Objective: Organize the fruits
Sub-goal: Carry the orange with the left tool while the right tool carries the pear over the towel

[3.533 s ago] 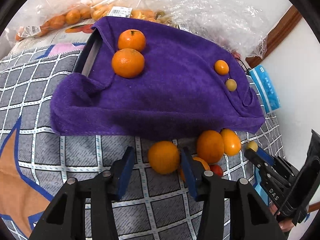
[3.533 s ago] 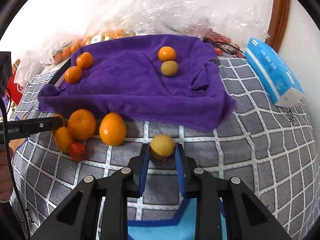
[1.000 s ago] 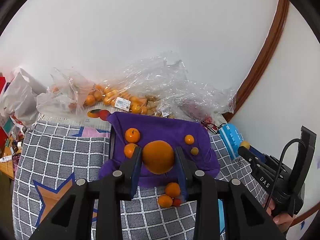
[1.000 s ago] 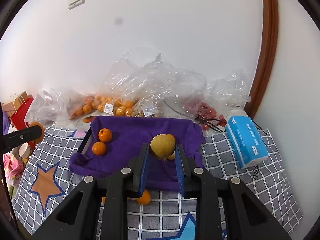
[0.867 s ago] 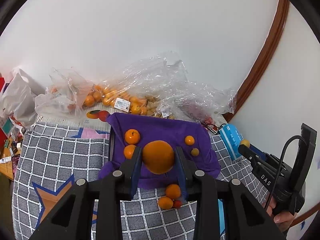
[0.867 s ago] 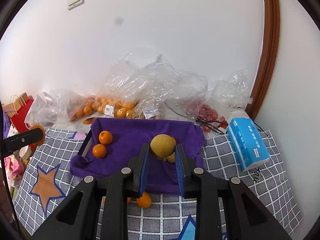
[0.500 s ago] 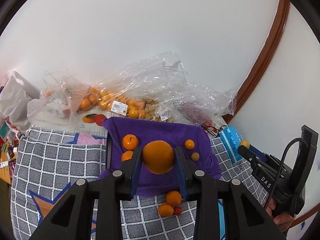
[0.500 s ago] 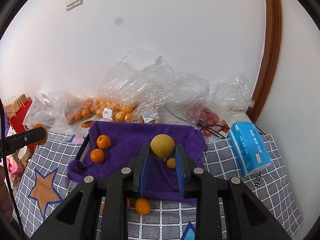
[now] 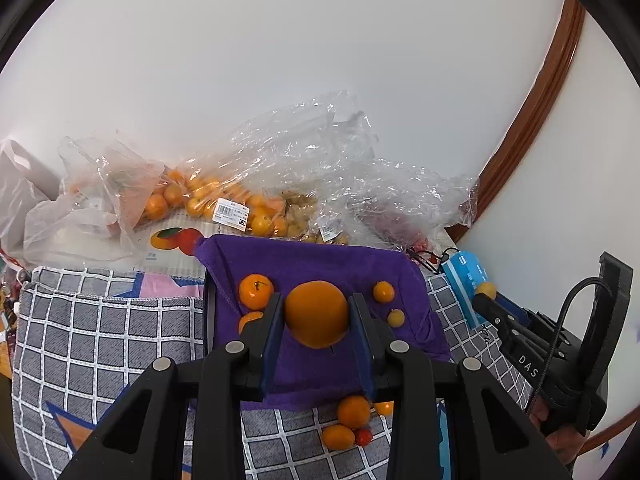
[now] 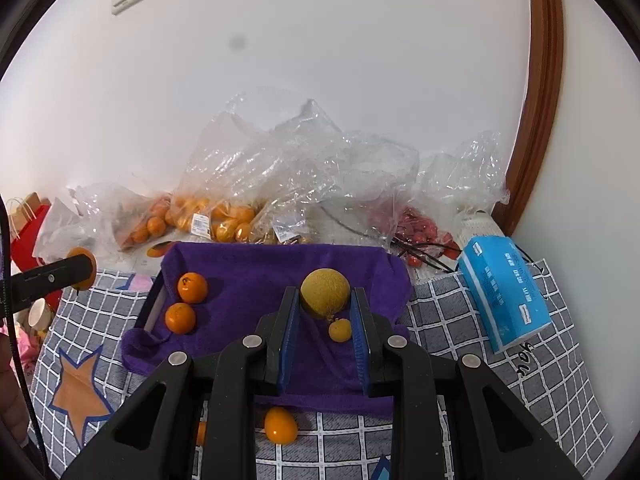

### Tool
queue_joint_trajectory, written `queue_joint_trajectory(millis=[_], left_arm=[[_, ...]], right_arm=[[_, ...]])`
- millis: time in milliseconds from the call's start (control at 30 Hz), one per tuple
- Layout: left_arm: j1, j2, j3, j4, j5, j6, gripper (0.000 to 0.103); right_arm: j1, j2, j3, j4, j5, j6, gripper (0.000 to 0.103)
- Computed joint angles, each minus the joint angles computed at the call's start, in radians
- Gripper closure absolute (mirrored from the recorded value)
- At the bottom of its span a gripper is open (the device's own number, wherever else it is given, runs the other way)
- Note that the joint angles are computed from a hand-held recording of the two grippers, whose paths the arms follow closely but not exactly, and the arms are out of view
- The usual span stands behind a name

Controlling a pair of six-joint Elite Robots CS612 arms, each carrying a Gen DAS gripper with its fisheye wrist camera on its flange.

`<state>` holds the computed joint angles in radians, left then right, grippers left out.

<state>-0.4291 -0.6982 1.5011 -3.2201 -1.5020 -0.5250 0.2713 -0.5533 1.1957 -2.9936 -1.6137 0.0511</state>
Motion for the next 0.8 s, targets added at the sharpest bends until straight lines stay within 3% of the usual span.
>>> queue_joint_trajectory(millis=[800], left_arm=[[0.023,0.061,-0.091,0.083,-0.027,-0.004,0.072]], right_arm=[[-0.005,0.073,-0.099,0.09,-0.012,0.024,0.078]])
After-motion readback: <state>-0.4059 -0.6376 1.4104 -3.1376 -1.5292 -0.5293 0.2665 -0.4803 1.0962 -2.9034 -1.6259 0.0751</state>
